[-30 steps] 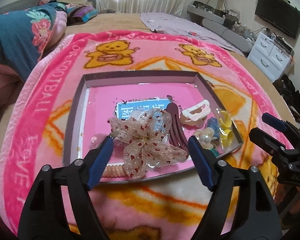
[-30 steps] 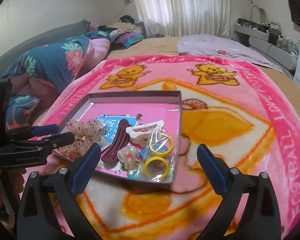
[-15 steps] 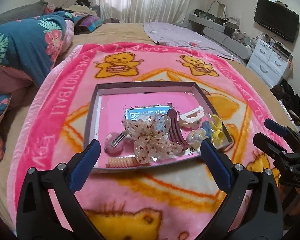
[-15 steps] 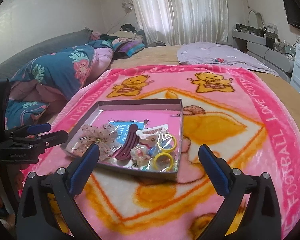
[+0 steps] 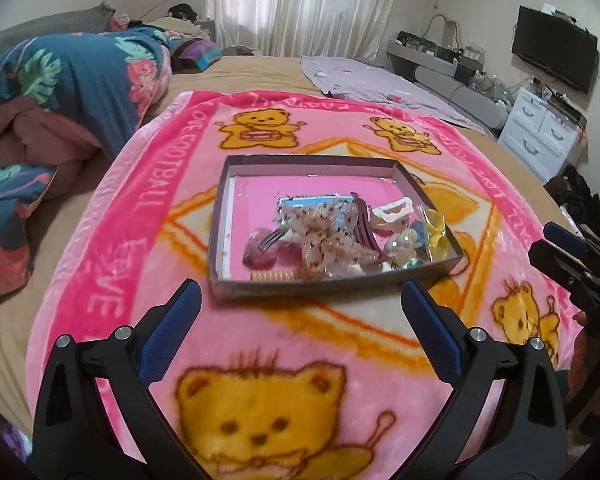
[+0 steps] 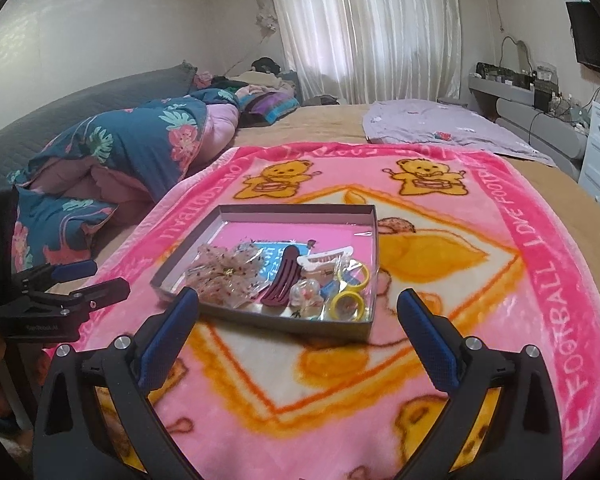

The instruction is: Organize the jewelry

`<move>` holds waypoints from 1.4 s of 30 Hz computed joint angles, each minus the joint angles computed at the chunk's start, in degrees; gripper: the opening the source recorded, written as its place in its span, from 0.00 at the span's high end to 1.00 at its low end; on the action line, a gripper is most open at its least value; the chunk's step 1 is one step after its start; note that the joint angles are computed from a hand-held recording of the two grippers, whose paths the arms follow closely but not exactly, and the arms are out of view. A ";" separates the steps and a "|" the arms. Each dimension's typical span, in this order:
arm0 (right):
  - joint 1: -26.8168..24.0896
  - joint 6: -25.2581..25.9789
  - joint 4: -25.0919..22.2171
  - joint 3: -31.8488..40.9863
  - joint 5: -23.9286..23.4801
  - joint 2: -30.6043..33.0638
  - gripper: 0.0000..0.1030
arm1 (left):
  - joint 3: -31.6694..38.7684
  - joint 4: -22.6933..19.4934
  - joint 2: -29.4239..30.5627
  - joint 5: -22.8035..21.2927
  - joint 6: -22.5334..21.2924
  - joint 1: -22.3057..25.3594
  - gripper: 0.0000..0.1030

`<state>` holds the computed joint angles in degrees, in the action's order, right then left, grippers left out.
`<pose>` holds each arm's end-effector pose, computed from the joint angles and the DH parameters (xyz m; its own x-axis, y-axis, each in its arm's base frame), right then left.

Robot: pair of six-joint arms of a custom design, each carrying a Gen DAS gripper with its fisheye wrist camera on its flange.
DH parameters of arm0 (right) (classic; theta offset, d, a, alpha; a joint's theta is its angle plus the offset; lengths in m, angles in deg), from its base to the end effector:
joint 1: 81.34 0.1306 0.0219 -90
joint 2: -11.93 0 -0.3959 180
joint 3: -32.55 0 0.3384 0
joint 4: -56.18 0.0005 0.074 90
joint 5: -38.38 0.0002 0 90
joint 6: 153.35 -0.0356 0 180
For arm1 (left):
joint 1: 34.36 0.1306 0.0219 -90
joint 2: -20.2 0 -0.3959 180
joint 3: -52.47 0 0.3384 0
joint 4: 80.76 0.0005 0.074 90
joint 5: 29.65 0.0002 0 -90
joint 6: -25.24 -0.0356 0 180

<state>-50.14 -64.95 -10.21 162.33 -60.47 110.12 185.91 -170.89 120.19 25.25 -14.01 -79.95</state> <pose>0.3875 0.2405 0.6373 -0.5053 -0.2738 -0.8184 -0.6060 0.7877 0.1107 0.3148 -0.2928 0.6207 -0.6514 -0.2404 -0.7196 -0.2229 0.9673 -0.1214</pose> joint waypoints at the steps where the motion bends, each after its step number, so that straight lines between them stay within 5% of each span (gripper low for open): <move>1: 0.39 0.10 0.26 -1.13 0.42 -0.75 0.04 | -0.64 0.15 -0.41 -0.11 0.30 -0.19 0.09; 17: 2.57 -4.85 9.37 -18.21 4.13 -9.87 0.04 | -12.22 2.80 -5.06 -3.53 6.86 -4.72 0.09; 42: 2.72 -4.33 7.41 -18.93 2.46 -9.53 0.04 | -12.18 1.89 -4.97 -3.67 7.93 -4.88 0.09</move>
<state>-47.42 -69.28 -2.80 143.40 -58.01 100.58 173.74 -169.00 115.22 21.58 -6.08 -84.84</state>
